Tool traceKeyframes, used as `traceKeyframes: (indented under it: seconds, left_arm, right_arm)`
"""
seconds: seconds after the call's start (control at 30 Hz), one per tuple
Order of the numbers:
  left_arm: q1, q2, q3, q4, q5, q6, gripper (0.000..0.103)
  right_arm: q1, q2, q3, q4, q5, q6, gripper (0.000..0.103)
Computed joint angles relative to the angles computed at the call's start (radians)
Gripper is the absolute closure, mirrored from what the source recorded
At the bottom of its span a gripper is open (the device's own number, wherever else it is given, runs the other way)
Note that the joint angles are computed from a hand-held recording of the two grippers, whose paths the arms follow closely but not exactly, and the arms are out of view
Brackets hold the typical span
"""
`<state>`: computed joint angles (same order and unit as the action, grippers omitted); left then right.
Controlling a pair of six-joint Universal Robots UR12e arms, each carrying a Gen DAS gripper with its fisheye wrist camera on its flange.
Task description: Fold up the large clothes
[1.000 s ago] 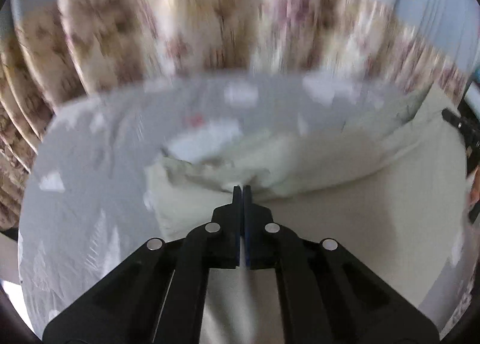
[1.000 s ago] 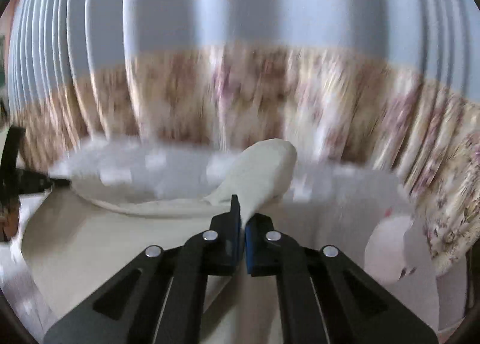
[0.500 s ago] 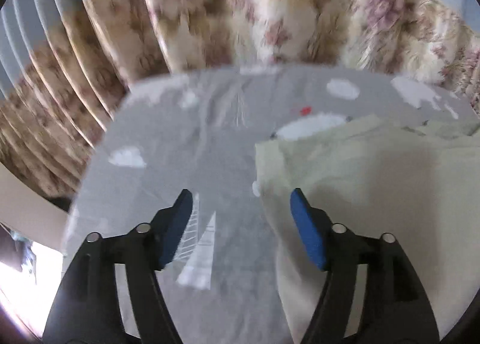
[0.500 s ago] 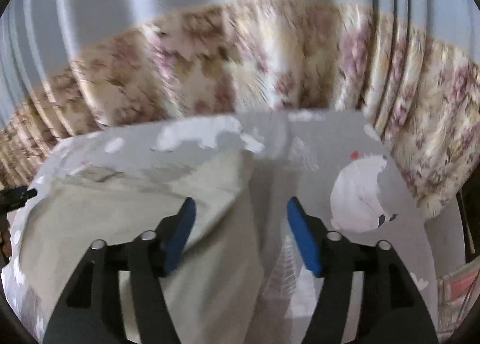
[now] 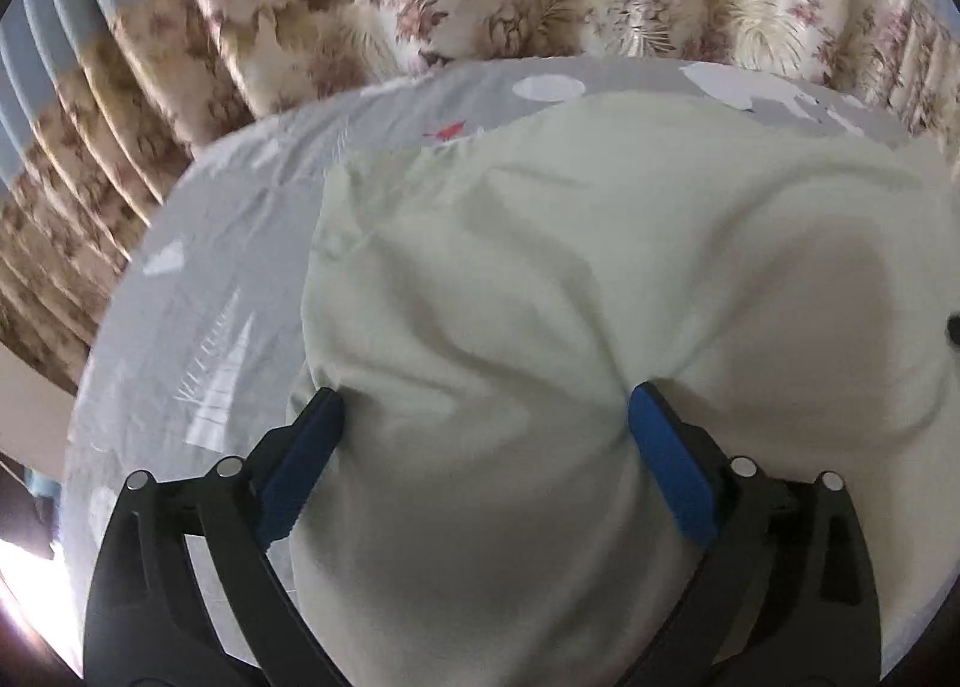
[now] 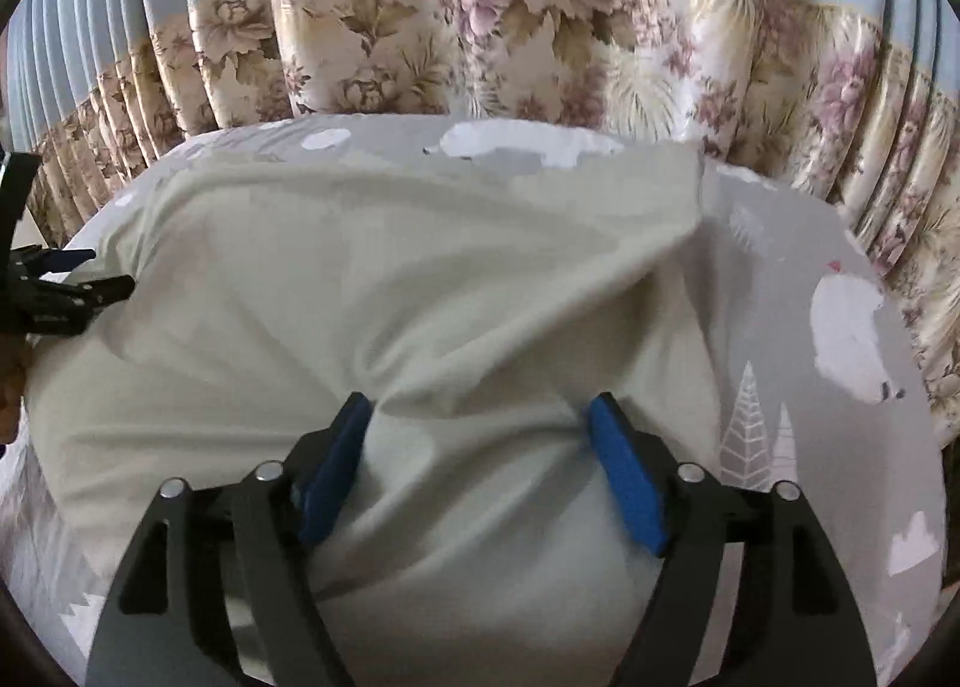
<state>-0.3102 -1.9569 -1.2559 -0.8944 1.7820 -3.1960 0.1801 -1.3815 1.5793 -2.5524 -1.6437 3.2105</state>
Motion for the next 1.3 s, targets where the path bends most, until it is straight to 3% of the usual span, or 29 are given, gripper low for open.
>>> traceKeyframes:
  seconds: [0.13, 0.3, 0.37, 0.53, 0.6, 0.63, 0.67, 0.7, 0.77, 0.87, 1.1, 1.2, 1.3]
  left_arm:
    - [0.0, -0.025, 0.012, 0.023, 0.02, 0.015, 0.003]
    - [0.011, -0.03, 0.048, -0.059, -0.026, -0.007, 0.003]
    - [0.014, -0.01, 0.04, -0.075, -0.04, -0.021, 0.004]
    - [0.006, 0.068, -0.044, -0.001, -0.09, -0.048, 0.005]
    - [-0.007, 0.096, -0.086, 0.043, -0.129, -0.059, 0.005]
    - [-0.013, 0.1, -0.093, 0.045, -0.139, -0.063, 0.005]
    - [-0.019, 0.105, -0.104, 0.051, -0.155, -0.067, 0.005]
    - [-0.028, 0.106, -0.114, 0.063, -0.163, -0.063, 0.005]
    - [-0.055, 0.094, -0.12, 0.078, -0.087, -0.045, 0.005]
    - [-0.047, 0.093, -0.128, 0.077, -0.107, -0.063, 0.003]
    - [-0.055, 0.075, -0.137, 0.114, -0.063, -0.014, 0.003]
    - [-0.05, 0.076, -0.121, 0.084, -0.082, -0.023, 0.003]
    - [-0.05, 0.086, -0.113, 0.075, -0.09, -0.037, 0.003]
  right_arm:
    - [-0.022, 0.01, -0.01, 0.026, 0.064, 0.022, 0.023]
    - [-0.012, 0.006, -0.018, 0.047, 0.035, 0.061, 0.022]
    - [0.001, -0.022, 0.008, -0.009, 0.014, 0.082, 0.023]
    - [0.067, -0.065, 0.067, -0.142, -0.088, 0.003, 0.023]
    - [0.093, -0.057, 0.067, -0.14, -0.142, -0.037, 0.047]
    - [0.106, -0.048, 0.06, -0.116, -0.163, -0.072, 0.07]
    - [0.116, -0.04, 0.051, -0.092, -0.19, -0.098, 0.076]
    - [0.124, -0.03, 0.044, -0.069, -0.212, -0.119, 0.075]
    - [0.134, -0.018, 0.045, -0.075, -0.252, -0.152, 0.076]
    - [0.137, -0.004, 0.036, -0.053, -0.272, -0.193, 0.076]
    - [0.114, -0.001, 0.034, -0.055, -0.21, -0.17, 0.076]
    - [0.098, -0.014, 0.033, -0.038, -0.148, -0.134, 0.074]
    - [0.067, -0.039, 0.039, -0.031, -0.047, -0.069, 0.061]
